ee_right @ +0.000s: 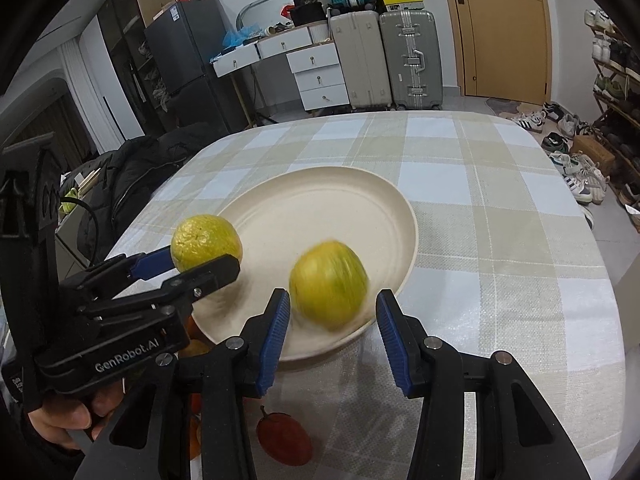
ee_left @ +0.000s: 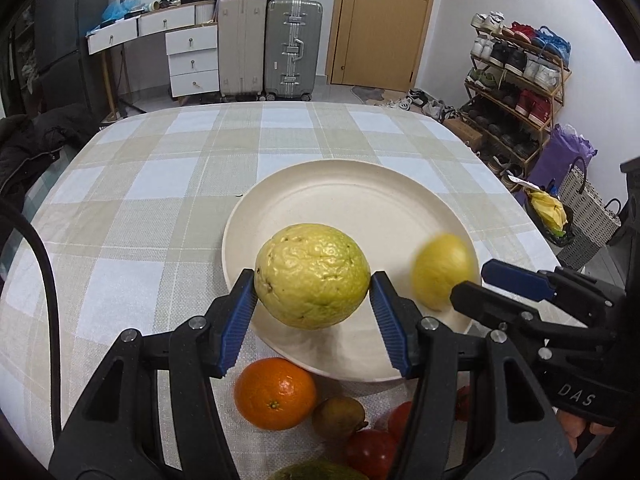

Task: Organize fruits
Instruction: 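Lower the citron onto the plate and open the right gripper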

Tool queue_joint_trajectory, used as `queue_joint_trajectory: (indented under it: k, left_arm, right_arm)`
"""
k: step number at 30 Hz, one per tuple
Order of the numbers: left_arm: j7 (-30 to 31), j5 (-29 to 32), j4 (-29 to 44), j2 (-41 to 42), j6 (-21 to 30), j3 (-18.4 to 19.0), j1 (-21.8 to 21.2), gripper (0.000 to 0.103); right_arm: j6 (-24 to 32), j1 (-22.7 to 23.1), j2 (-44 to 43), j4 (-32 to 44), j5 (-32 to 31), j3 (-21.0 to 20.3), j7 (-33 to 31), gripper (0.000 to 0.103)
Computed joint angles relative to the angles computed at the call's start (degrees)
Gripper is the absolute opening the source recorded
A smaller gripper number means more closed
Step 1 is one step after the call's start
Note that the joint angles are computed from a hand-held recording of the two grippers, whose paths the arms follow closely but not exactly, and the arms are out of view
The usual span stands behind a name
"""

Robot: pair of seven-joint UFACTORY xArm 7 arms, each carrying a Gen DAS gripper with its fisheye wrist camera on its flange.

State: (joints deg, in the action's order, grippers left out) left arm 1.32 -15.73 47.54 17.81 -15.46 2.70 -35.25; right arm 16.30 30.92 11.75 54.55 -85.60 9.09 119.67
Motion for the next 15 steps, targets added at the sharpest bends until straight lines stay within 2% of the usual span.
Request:
queue_joint_trajectory:
  k: [3, 6, 7, 9, 11, 12, 14, 15]
  left_arm:
    - [0.3, -0.4, 0.1, 0.0, 0.9, 0.8, -1.0, 0.055]
    - [0.1, -0.4, -0.9, -0.4, -1.2, 0.4, -0.6, 0.055]
    - [0.3, -0.2, -1.5, -0.8, -1.6, -0.2, 0.0, 0.056]
    - [-0.6, 2.3, -2.4, -1.4, -2.4, -3.6, 4.0, 0.060]
    - [-1.1, 3.8, -3.8, -2.2, -3.5, -5.3, 6.2, 0.075]
    - [-1.6, 5.1, -4.8, -2.6, -4.8, -6.4, 7.8, 0.079]
    - [-3.3, 8.6, -7.6, -4.2, -7.5, -8.9, 11.4, 0.090]
    - [-4.6, 10.7, -8.8, -5.0, -8.4, -10.0, 13.3, 0.093]
  right_arm:
    - [0.3, -0.1, -0.4, -0.1, -0.4, 0.0, 0.7, 0.047]
    - [1.0, -0.1, -0.6, -0.4, 0.1, 0.1, 0.6, 0.050]
    - [1.7, 0.0, -0.8, -0.5, 0.7, 0.3, 0.2, 0.052]
    - [2.6, 0.3, -1.6, -1.2, 1.2, 0.5, 0.2, 0.062]
    - [3.3, 0.6, -2.6, -2.1, 0.1, 0.8, 1.6, 0.077]
    - [3.8, 0.7, -3.1, -2.5, -0.5, 1.1, 2.3, 0.080]
    - [4.9, 0.9, -4.2, -3.5, -1.3, 1.8, 3.6, 0.092]
    - [5.6, 1.0, -4.7, -3.9, -1.2, 2.2, 4.0, 0.095]
